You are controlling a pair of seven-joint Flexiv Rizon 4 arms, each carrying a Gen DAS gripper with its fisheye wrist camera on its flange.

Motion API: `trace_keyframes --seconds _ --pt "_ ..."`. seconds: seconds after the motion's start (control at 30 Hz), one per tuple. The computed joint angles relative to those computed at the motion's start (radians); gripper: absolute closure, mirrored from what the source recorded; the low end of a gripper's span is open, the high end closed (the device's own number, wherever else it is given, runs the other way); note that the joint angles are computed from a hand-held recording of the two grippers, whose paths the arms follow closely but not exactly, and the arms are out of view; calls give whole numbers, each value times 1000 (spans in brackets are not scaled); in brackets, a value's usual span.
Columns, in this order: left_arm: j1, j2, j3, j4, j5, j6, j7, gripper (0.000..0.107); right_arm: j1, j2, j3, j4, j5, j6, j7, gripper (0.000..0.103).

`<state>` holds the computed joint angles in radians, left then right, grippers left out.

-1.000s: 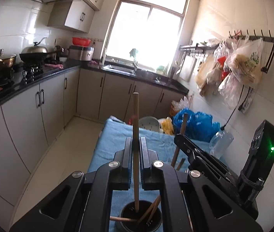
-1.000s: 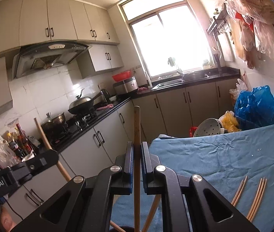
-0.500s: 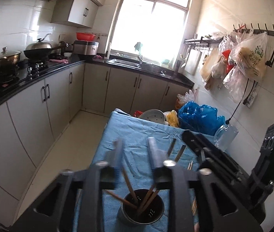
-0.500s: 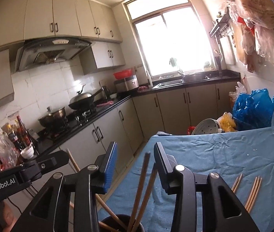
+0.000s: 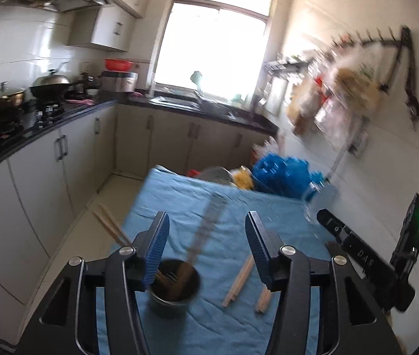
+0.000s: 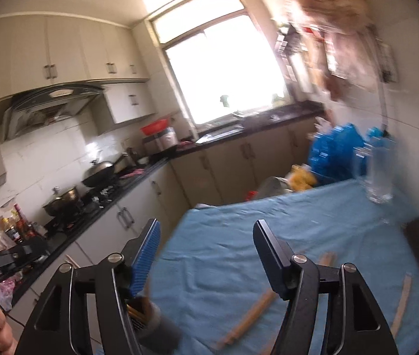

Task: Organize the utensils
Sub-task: 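Move both grippers back over the loose chopsticks on the blue cloth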

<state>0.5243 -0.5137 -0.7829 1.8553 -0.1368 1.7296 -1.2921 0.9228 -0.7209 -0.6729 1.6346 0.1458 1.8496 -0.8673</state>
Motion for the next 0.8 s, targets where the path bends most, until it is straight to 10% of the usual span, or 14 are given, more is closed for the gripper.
trace_keyframes --seconds 0.23,0.5,0.8 --pt "-212 -50 131 -57 -44 -164 71 54 26 106 -82 268 44 -36 -4 30" --pt "-613 -232 516 -371 -22 -452 60 73 -335 199 246 363 -91 -163 13 31" --pt "-783 -461 705 -735 -41 -716 23 100 -635 152 544 312 -227 -172 -1 38"
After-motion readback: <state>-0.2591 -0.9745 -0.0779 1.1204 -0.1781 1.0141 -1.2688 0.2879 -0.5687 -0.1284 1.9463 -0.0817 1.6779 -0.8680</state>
